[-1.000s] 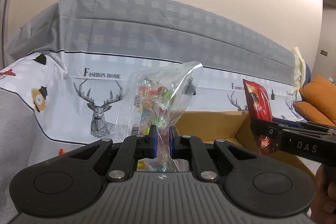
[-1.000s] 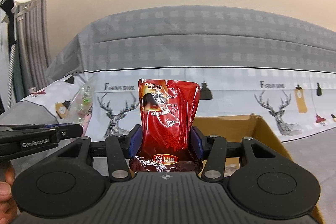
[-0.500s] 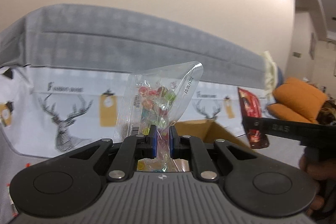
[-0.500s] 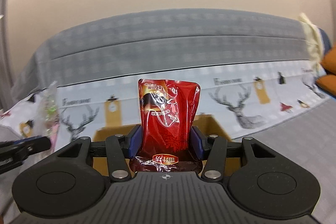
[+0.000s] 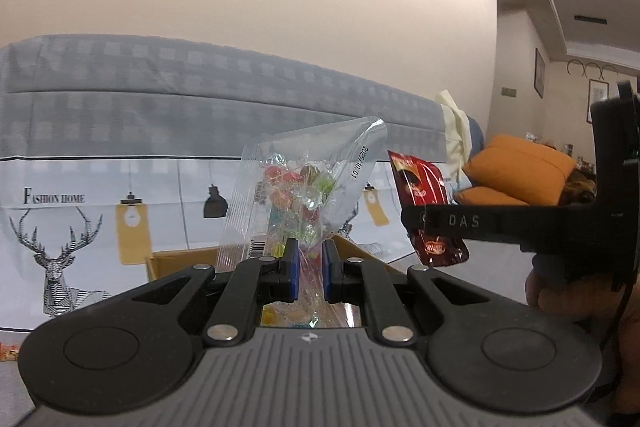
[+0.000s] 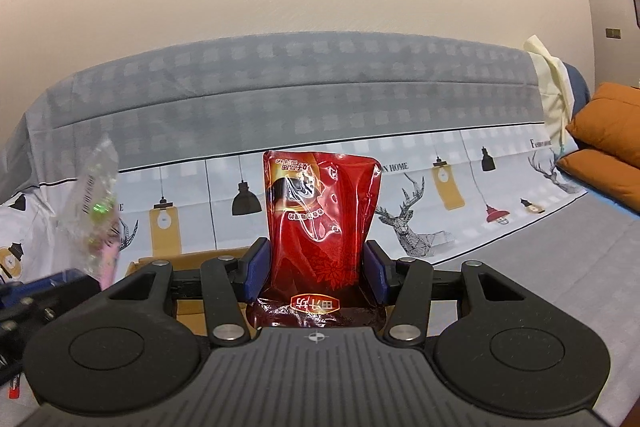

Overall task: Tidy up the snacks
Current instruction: 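Open both tools to drop the candy bag and coffee pouch into the box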

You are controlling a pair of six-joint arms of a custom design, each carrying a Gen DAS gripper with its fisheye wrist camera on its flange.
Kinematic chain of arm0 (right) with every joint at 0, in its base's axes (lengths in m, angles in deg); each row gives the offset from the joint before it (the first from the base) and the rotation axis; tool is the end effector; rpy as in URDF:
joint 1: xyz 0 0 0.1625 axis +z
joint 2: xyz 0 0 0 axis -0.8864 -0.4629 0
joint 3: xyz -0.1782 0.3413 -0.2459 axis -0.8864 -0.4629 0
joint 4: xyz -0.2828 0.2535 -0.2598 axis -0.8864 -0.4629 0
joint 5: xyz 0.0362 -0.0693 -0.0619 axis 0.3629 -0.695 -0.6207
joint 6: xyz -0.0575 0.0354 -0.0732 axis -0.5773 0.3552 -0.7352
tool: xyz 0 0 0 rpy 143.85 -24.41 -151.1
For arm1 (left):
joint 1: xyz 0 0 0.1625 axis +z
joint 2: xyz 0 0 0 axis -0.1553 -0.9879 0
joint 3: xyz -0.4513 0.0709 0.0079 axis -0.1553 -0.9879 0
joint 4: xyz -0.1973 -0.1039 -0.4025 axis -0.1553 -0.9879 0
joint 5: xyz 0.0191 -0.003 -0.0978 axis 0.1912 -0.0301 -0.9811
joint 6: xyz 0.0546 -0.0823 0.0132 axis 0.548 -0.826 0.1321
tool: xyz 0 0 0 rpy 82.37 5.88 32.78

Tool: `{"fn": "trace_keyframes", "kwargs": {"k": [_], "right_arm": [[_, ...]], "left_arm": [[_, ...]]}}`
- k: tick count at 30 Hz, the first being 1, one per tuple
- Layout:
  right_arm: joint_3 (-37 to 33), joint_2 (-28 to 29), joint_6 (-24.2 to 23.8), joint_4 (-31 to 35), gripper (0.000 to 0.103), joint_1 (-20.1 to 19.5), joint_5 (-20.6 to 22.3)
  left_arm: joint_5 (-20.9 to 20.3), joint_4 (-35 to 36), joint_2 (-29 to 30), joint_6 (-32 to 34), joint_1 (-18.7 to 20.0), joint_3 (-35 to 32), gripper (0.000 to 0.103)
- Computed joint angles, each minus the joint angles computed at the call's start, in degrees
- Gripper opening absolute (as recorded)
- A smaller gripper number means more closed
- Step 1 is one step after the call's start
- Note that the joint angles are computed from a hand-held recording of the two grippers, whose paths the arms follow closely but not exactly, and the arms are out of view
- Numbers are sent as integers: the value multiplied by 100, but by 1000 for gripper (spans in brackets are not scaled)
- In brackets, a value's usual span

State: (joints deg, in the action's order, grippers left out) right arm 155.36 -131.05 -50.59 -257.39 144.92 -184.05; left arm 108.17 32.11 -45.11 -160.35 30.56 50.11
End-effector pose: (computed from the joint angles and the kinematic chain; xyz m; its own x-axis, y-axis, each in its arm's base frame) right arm 0.0603 -0.2479 0.3331 -0.6789 0.4382 0.5892 -0.5103 0.2954 -0.8077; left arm -0.3496 -0.3271 -0.0586 -0.5251 0.7633 -0.3764 0.7477 0.2026 -0.6324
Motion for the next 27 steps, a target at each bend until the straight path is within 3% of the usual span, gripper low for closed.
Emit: {"fn": "trace_keyframes", "kwargs": {"k": [11,17,23,25,27], "right_arm": [[26,-16,-53,-40,54,134,-156],[24,-34,-287,-27,54,70,-71],[-22,-77,-205,55,55,61,-139],[-37,-20,-194,57,57,120,-208],[-74,125,-238,-25,71,219,-357]], "left_arm": [[11,28,207,34,161,-223,12],[-76,20,219,-29,86,-210,12],[-129,33,258,-131,65,-254,13],[-79,142,289,-200,94,-313,18],[16,364,337,-315,148,-426,24]]}}
